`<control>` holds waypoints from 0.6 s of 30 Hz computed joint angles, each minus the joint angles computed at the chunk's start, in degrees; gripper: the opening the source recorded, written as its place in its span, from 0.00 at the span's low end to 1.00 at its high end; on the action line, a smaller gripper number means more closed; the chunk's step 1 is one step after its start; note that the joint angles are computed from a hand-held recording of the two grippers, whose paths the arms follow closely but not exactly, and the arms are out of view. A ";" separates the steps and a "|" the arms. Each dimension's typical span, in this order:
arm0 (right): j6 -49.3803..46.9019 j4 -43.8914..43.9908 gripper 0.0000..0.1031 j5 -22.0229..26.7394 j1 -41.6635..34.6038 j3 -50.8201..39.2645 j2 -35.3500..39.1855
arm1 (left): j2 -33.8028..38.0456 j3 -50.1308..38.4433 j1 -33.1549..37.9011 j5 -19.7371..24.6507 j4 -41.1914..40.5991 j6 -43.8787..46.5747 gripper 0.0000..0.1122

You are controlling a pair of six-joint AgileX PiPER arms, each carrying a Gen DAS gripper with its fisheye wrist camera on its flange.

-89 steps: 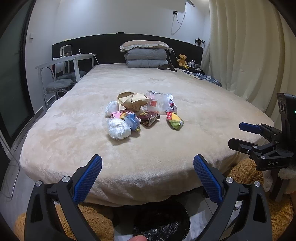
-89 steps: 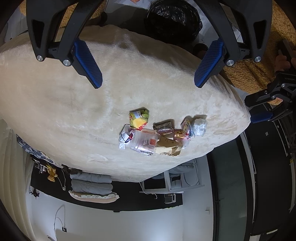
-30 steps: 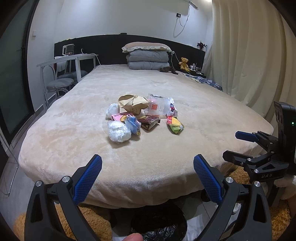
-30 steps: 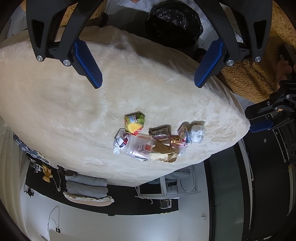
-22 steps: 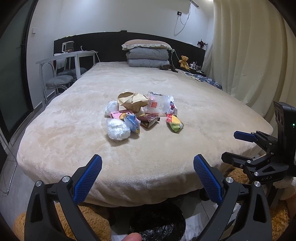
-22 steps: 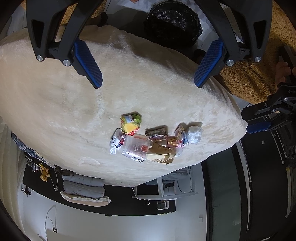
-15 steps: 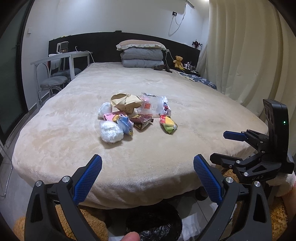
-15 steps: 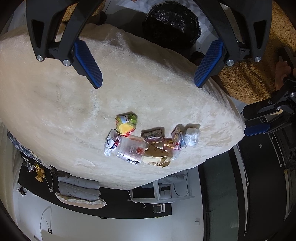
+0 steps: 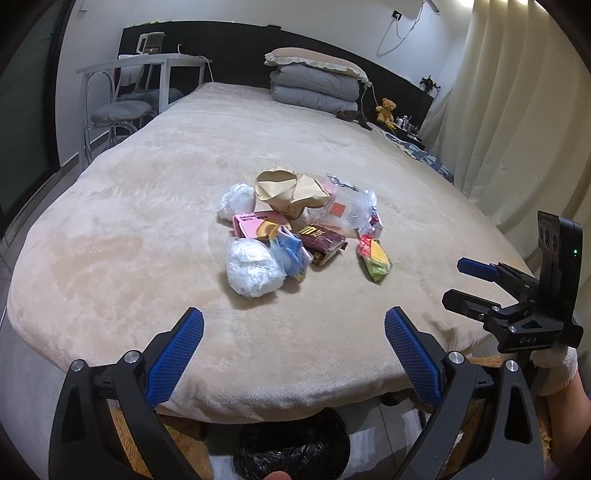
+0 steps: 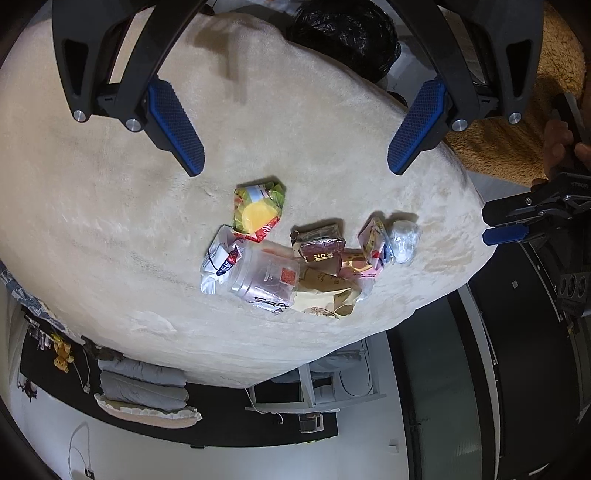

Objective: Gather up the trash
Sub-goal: 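Grasp the yellow-green chip bag with the right tool while the left tool grasps the white plastic bag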

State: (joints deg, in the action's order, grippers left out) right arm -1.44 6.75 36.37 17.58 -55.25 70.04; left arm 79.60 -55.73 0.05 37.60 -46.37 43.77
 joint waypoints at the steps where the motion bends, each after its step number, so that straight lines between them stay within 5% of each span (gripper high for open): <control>1: -1.18 1.05 0.95 0.35 -0.96 -0.98 1.32 | 1.25 -1.29 0.13 0.29 1.03 -0.96 0.85; 18: -5.28 6.92 0.93 10.11 -7.27 -18.87 23.32 | 20.47 -21.97 -6.93 4.21 25.89 -15.44 0.84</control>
State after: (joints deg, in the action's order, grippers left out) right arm -6.72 13.67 46.47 10.31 -74.11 93.36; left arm 100.07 -77.70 -6.89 41.81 -20.48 28.33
